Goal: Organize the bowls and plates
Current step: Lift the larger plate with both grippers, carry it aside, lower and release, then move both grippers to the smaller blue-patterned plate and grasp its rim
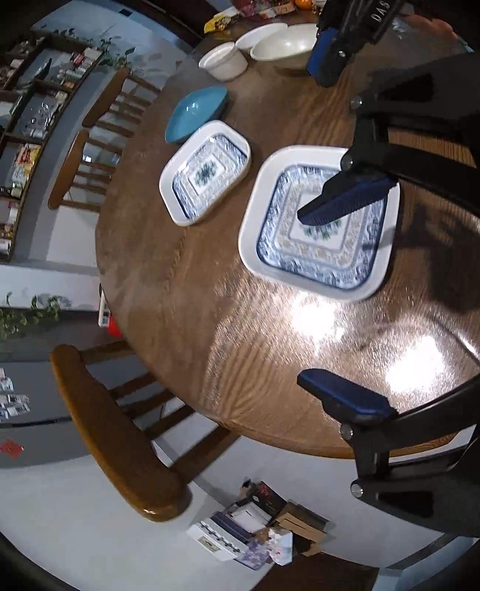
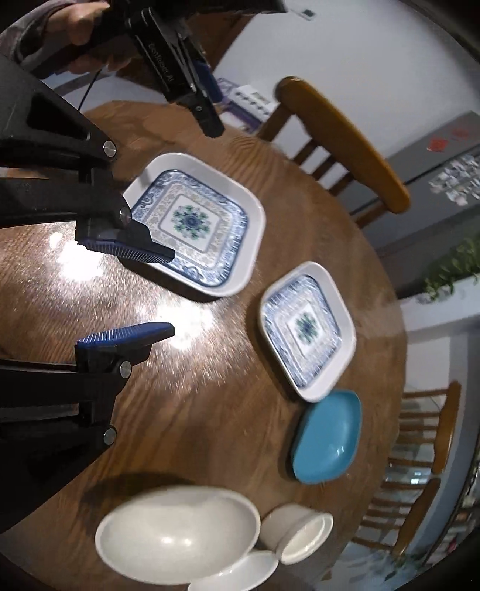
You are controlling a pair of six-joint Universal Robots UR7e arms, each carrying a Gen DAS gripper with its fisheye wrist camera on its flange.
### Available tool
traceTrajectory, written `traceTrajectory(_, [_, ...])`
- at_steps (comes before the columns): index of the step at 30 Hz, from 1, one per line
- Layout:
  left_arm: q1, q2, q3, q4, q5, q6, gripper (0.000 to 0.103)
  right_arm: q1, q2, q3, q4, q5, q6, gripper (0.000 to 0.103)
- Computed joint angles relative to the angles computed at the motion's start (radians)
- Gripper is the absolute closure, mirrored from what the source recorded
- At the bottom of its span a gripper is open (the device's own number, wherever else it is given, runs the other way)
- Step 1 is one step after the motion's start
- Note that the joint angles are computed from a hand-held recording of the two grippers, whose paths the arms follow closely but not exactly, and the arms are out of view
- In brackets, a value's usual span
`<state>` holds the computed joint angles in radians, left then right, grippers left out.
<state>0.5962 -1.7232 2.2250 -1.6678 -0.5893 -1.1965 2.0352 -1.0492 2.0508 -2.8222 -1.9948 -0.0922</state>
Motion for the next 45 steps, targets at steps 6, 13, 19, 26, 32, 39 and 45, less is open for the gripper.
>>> traceTrajectory(6, [-0.001,0.055,-0.052,-0.081,-0.005,0.126,0.022,-0.015,-0.086,0.019,-0.005,-0.011,0.042,0.062])
traceTrajectory(13, [0.043,0.146,-0.141,-0.174,0.007,0.284,0.016,-0.026,-0.109,-0.013,-0.022,-0.034,0.075,0.061])
traceTrajectory(19, [0.122,0.252,-0.242,-0.255,-0.009,0.456,0.015,-0.044,-0.08,-0.084,0.02,-0.029,0.114,0.061])
traceTrajectory(26, [0.232,0.38,-0.324,-0.423,-0.043,0.701,0.014,-0.078,-0.008,-0.154,0.079,0.003,0.166,0.061])
traceTrajectory(32, [0.322,0.496,-0.393,-0.513,-0.06,0.858,0.015,-0.105,0.09,-0.217,0.124,0.028,0.215,0.061])
traceTrajectory(39, [0.393,0.558,-0.427,-0.587,-0.088,0.955,0.024,-0.122,0.195,-0.272,0.111,-0.011,0.254,0.061])
traceTrajectory(45, [0.421,0.589,-0.448,-0.62,-0.125,1.02,0.054,-0.14,0.243,-0.287,0.072,-0.017,0.267,0.061])
